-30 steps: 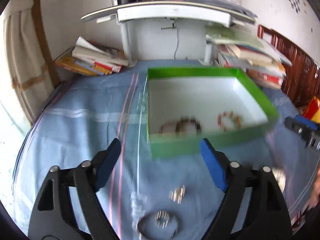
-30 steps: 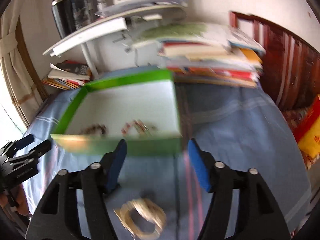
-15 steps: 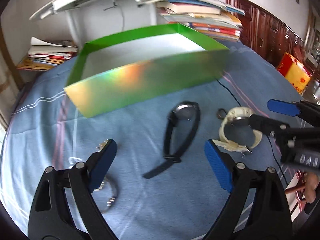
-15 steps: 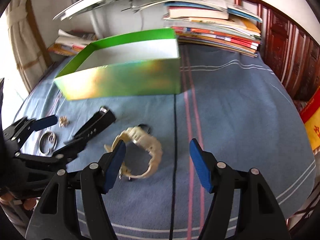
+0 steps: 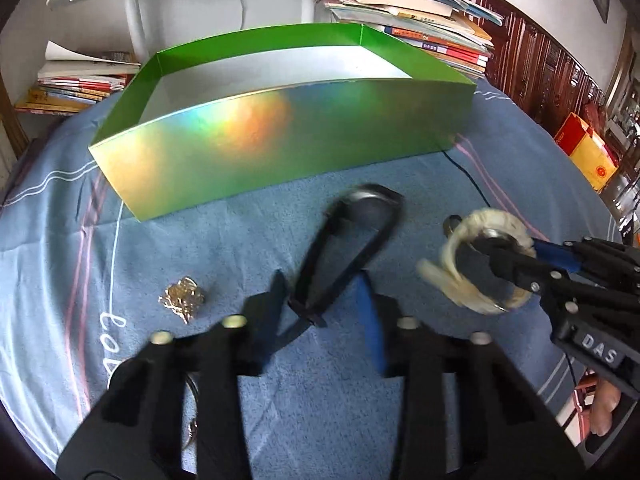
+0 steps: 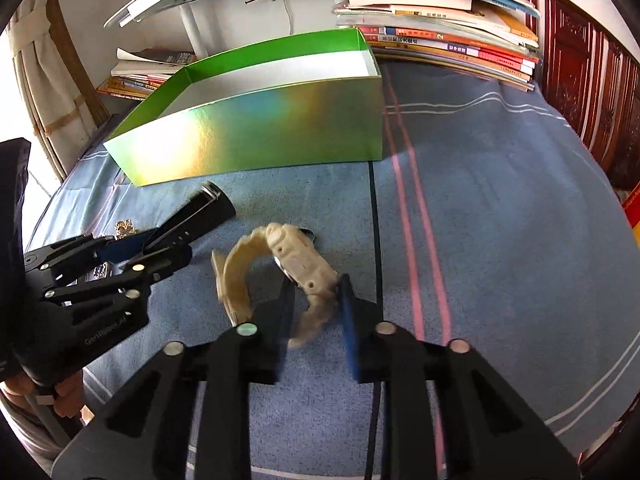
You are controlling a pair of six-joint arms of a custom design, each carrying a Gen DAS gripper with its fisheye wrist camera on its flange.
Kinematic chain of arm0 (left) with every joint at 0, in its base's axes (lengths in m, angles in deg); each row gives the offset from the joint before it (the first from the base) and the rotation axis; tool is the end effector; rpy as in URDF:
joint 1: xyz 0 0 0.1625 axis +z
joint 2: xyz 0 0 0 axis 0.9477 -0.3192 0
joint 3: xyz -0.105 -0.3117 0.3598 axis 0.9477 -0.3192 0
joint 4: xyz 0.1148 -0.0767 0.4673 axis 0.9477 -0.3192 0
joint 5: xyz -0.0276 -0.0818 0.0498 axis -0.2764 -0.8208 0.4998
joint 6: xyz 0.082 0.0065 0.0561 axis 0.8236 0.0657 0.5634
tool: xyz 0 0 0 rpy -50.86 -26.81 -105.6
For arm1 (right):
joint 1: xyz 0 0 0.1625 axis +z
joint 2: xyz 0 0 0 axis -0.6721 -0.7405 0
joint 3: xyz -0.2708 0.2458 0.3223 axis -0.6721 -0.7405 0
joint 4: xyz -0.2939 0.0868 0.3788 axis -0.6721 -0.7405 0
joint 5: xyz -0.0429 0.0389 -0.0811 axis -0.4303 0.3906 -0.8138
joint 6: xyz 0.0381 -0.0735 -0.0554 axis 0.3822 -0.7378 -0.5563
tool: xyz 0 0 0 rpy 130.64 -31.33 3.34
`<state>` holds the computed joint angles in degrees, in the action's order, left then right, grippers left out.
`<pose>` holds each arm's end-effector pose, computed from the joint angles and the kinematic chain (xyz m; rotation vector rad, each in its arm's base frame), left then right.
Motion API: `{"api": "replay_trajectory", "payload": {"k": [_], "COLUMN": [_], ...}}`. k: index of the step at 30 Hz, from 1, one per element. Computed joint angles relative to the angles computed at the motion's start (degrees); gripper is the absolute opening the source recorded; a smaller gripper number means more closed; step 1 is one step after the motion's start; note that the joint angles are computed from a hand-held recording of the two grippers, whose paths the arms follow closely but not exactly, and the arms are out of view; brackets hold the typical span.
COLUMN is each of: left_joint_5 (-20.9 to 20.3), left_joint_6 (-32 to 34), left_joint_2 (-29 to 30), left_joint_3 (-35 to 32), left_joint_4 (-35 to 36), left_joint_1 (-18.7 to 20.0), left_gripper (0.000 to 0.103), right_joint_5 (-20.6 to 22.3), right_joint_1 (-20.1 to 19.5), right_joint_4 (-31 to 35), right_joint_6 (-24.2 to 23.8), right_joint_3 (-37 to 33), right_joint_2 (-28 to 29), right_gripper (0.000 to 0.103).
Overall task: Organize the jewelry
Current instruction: 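Move the right tool to the cream watch while the left tool reaches the black watch, then close the right tool on the cream watch while the left tool grips the black watch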
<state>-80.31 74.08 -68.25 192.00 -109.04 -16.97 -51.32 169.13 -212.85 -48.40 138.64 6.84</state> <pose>0.0140 -0.3410 0.2766 0.3382 2.3188 -0.7279 0.3642 -0.3571 -0.0873 0.6909 -2.5024 0.5450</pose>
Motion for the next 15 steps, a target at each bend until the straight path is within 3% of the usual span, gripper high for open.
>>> {"api": "replay_trajectory", "payload": {"k": [2, 7, 15], "left_joint_5": [-0.5, -2.8, -0.2], "left_joint_6": [-0.3, -1.4, -6.1], "left_joint_2": [-0.8, -5.0, -17.8], "left_joint_3": [-0.1, -0.3, 0.3], "left_joint_4": [0.8, 4.8, 18.3], "left_joint_1": [0.3, 0.9, -3.9], "left_gripper": [0.015, 0.015, 0.015], "right_joint_5": [0.1, 0.5, 0.3], "right_joint_1": [-0.1, -0.3, -0.2], "right_joint_4": [0.1, 0.1, -0.1], "right_joint_6": [0.2, 0.4, 1.1], "right_joint_3": [0.0, 0.1, 0.4], "right_joint_2": [0.0, -0.2, -0.4], "right_gripper": [0.022, 0.022, 0.022]}}
